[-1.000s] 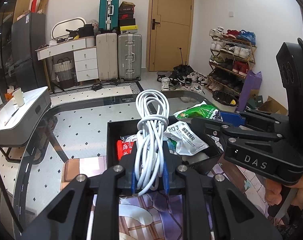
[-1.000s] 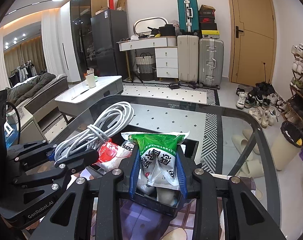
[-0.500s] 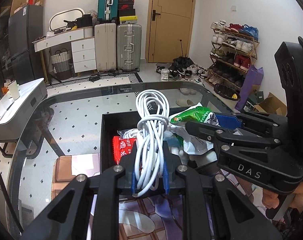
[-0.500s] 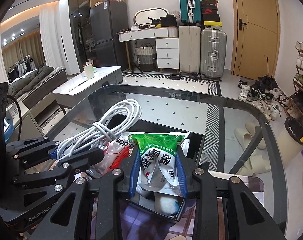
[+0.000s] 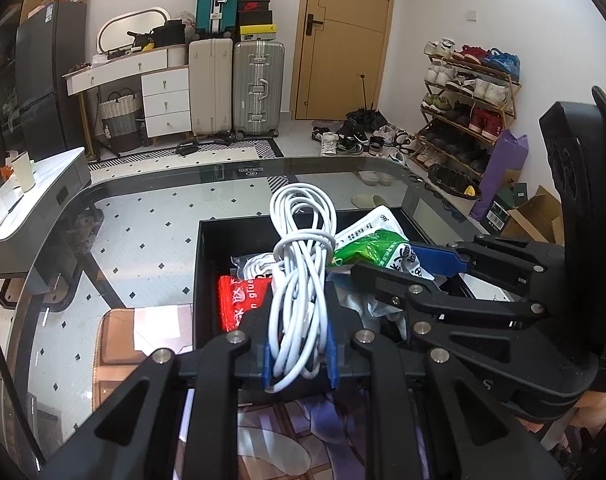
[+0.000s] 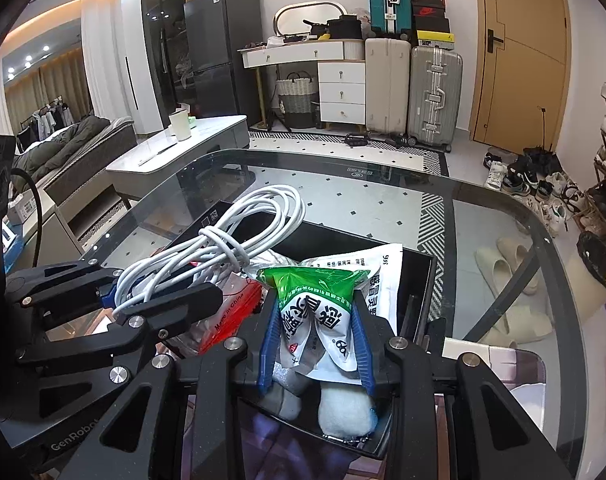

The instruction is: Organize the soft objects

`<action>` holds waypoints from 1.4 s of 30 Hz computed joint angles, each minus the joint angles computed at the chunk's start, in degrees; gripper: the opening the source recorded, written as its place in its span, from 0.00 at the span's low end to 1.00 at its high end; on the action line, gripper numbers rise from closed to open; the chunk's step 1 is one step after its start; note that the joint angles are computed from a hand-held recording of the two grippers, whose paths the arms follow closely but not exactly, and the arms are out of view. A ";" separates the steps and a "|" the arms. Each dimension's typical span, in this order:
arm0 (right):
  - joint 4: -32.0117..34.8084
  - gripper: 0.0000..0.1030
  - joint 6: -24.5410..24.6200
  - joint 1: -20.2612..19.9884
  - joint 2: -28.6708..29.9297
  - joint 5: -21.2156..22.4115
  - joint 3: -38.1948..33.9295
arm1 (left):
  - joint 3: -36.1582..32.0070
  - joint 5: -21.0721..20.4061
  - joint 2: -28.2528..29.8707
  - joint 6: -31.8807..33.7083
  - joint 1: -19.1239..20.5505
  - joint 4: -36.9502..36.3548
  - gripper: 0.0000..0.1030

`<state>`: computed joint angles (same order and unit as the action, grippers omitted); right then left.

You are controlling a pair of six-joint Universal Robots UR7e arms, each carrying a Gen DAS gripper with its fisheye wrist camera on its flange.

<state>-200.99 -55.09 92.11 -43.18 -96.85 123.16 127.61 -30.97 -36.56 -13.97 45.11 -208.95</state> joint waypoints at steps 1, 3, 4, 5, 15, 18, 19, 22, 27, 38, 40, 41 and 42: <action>-0.04 0.31 -0.09 0.01 0.12 -0.09 -0.12 | -0.01 -0.01 -0.02 0.02 0.03 0.03 0.16; 0.18 0.31 -0.15 -0.02 0.04 -0.08 -0.19 | -0.12 -0.27 -0.17 -0.36 0.12 0.53 0.16; 0.35 0.32 -0.12 -0.05 0.02 -0.02 -0.28 | -0.16 -0.33 -0.23 -0.28 0.14 0.66 0.16; 0.59 0.32 -0.04 -0.08 -0.06 0.01 -0.36 | -0.11 -0.27 -0.25 -0.20 0.12 0.66 0.16; -0.09 0.37 -1.84 -0.94 -1.23 1.04 1.19 | 0.67 -0.65 -0.28 1.32 -0.34 -1.35 0.20; -0.53 0.39 -2.50 -1.42 -1.89 1.56 2.20 | 0.87 -0.68 -0.36 0.80 -0.60 -0.89 0.23; -0.72 0.40 -2.64 -1.55 -2.09 1.68 2.44 | 0.93 -0.61 -0.34 0.67 -0.74 -0.91 0.26; -0.94 0.42 -2.52 -1.84 -2.85 2.32 2.91 | 1.07 -0.10 -0.41 0.25 -1.22 -1.25 0.39; -1.70 0.50 -2.74 -2.38 -4.59 3.88 4.18 | 1.91 0.32 -0.95 0.88 -1.99 -2.07 0.48; -4.14 0.82 -3.49 -5.63 -8.57 9.57 8.81 | 5.11 3.11 -0.17 -0.47 -4.86 -7.55 0.82; -5.32 0.84 -4.38 -6.53 -9.05 10.70 9.86 | 5.75 3.27 -0.02 -1.11 -5.08 -8.10 0.92; -5.60 0.86 -4.65 -6.96 -9.30 11.33 10.30 | 5.99 3.60 0.23 -0.99 -5.23 -8.93 0.95; -6.23 0.89 -4.92 -7.46 -9.49 11.97 10.77 | 6.17 3.93 0.50 -1.16 -5.37 -9.51 0.95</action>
